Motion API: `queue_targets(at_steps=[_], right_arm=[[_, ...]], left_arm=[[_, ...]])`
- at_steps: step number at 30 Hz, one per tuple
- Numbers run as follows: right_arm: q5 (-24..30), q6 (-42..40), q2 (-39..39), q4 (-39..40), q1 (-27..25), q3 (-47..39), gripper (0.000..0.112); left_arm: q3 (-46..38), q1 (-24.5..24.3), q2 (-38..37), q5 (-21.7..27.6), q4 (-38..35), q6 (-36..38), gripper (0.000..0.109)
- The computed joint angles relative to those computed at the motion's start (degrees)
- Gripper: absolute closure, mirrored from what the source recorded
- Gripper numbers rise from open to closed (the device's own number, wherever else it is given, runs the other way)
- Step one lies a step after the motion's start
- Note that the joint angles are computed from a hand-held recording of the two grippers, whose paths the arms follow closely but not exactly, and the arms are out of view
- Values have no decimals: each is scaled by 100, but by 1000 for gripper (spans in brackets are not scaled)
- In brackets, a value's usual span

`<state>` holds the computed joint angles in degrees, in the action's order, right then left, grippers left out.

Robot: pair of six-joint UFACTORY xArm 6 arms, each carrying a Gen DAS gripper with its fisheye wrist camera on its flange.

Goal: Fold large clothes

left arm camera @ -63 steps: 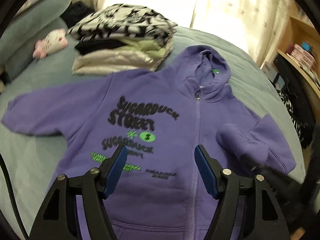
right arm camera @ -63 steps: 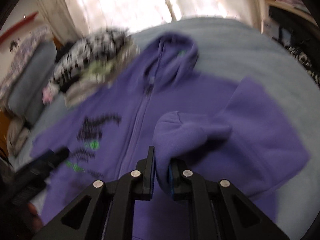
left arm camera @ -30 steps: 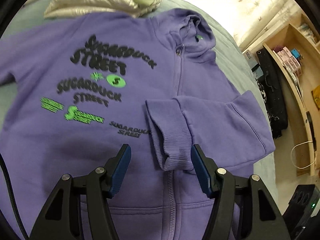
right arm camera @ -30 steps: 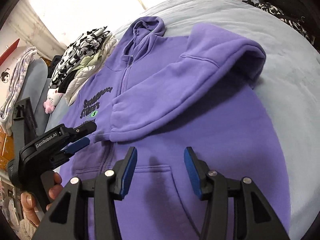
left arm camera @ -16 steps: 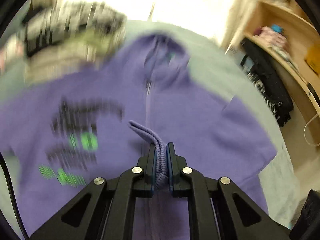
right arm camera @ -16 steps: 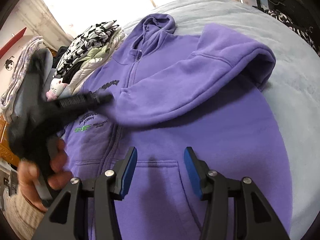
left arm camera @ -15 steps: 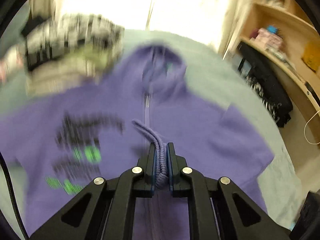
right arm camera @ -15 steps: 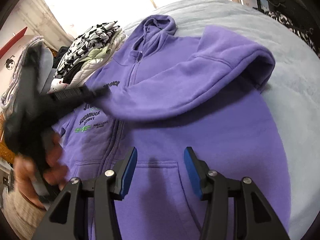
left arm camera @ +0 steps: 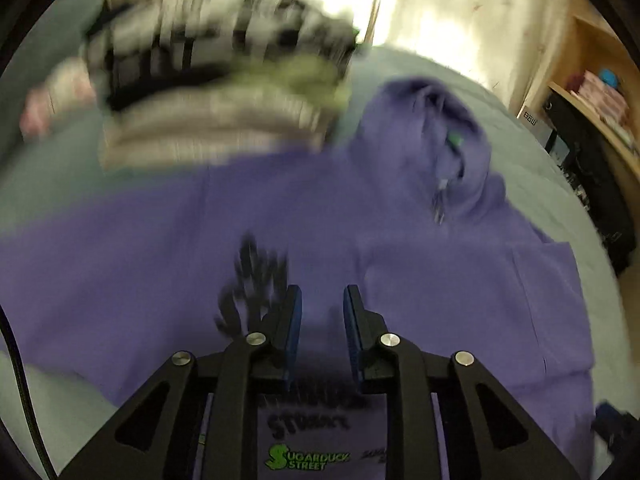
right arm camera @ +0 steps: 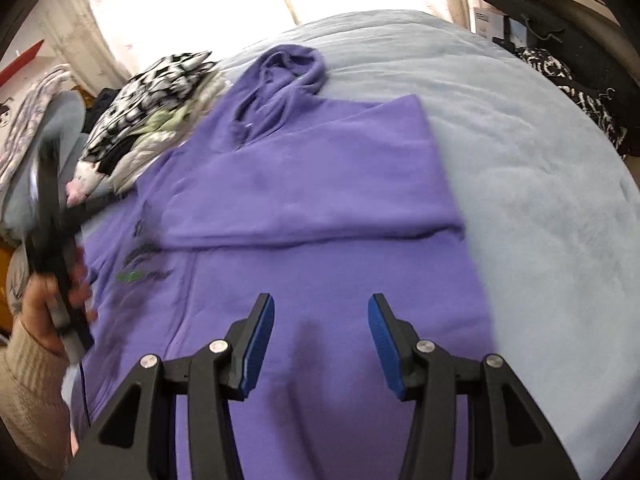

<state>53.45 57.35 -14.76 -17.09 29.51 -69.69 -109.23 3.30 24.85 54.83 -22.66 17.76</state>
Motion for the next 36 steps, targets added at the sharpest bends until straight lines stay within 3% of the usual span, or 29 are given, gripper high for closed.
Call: queue_targets(at_steps=[1,5,7,11,15,17,19,20,21,22,26,28,29,32,34,36], right_arm=[[31,-83,18,13,-118,-49,62],[60,-496,211,19,-699,-400,44],[31,-679,409,78,-1006,-624,44],[-161,-1186,1001,694,-1661,-1063,44],[-256,-1526,1790,1016,-2076,-1590,44],[-327,-1602,2034,1259,-2192,-1720,44],[-434,-1678,2263,1536,-2303,-1819,44],[-495,-1719,2323,1663,-2337,-1822,53],[-544,-1729,2364,1706,-2353,-1818,67],[-619,-1850,2382,1740,-2351,-1814,97],[-1289,-1512,1890,944,-2266,-1296,99],[-1005,-1028,1889,180,-2222,-1305,99],[-700,-1024,1959,138,-2233,-1373,94],[-636,-1164,1868,617,-2342,-1228,79],[-529,-947,1592,580,-2316,-1097,78],[-478,-834,1312,358,-2187,-963,78]], left_arm=[[31,81,31,64,-189,41,87],[-176,233,276,40,-656,-249,63],[-520,218,508,223,-660,-352,62],[-1406,69,1110,618,-70,-434,57],[-1596,-184,1277,499,572,-613,46],[-1647,-285,1321,405,801,-650,46],[-1744,-348,1391,347,780,-539,57],[-1793,-354,1408,373,747,-468,77],[-1940,-361,1473,474,706,-406,86],[-2017,-402,1495,461,695,-372,87],[-1448,-547,1165,-221,818,-90,88],[-1472,-644,1258,-240,1235,-246,86],[-1543,-681,1348,-210,1457,-382,83],[-1476,-629,1313,-246,1319,-421,78],[-1616,-542,1310,-32,1141,-445,77],[-1349,-465,1073,-176,1148,-487,77]])
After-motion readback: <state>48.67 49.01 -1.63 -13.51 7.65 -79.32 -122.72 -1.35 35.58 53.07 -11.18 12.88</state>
